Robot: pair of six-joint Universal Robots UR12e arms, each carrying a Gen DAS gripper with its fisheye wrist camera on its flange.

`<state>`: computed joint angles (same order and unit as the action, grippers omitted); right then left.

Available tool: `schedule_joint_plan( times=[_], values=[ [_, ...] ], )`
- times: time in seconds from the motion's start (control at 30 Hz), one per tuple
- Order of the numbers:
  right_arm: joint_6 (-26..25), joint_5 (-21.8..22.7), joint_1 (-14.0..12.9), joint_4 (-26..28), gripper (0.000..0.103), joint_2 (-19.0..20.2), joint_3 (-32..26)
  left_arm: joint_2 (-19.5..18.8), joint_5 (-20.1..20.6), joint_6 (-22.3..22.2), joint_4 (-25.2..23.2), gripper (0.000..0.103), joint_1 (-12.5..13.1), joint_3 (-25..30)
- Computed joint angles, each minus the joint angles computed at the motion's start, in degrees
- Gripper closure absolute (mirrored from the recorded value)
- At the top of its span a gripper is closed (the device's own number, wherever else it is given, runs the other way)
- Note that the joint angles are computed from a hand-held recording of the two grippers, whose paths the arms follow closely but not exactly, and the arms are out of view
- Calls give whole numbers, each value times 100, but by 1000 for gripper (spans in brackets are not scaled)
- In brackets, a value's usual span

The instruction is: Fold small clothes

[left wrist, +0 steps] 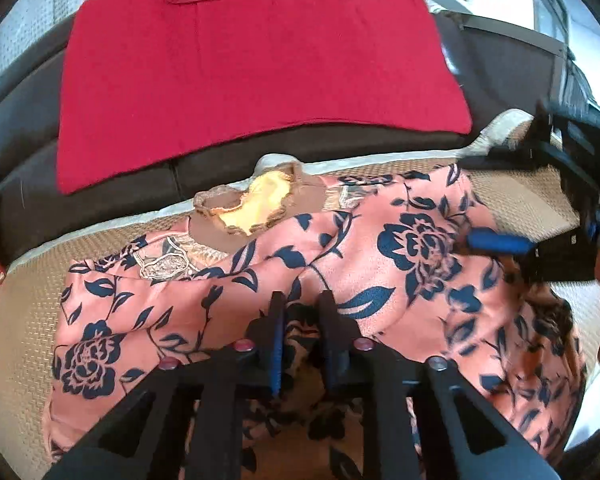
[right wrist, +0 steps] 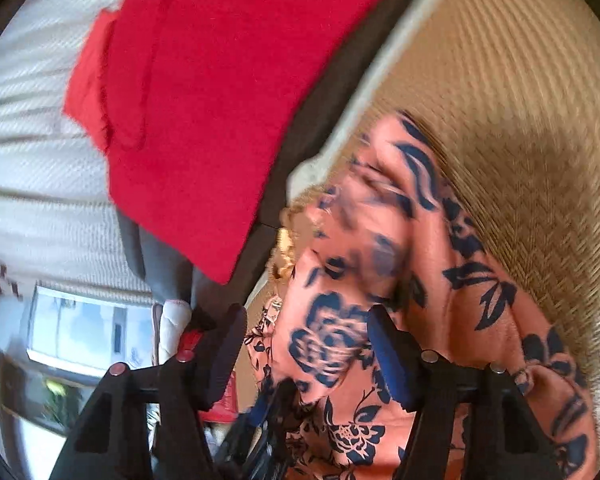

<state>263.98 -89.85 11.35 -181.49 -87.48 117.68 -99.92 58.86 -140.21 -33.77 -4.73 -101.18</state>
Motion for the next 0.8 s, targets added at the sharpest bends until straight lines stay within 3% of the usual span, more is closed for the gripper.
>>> schedule_joint_plan(
  times=[0.07, 0.1, 0.23, 0.3, 0.33, 0.43, 0.6, 0.8],
  values=[
    [296, -8, -73, -76, 43, 28, 81, -47, -79, -42, 28, 93, 29, 72],
    [348, 8, -97, -157, 44, 32, 109, -80, -321, -163, -124, 94, 98, 159],
    [305, 24, -151, -439, 43, 78, 134, -254, -747, -682, -544, 94, 257, 510],
    [263, 37, -163, -431, 40, 123, 97, -321, -572, -773, -683, 94, 233, 602],
    [236, 245, -214, -461, 40, 127, 98, -333, -475, -757, -691, 94, 216, 603],
    [306, 161, -236, -558, 40, 217, 18, -358, -307, -782, -544, 94, 188, 575],
    [211, 4, -265, -1170, 36, 436, -60, -504, -226, -1407, -371, 94, 283, 730],
    [-552, -148, -262, -714, 36, 591, -418, -578, -50, -1702, -340, 94, 335, 813]
  ],
)
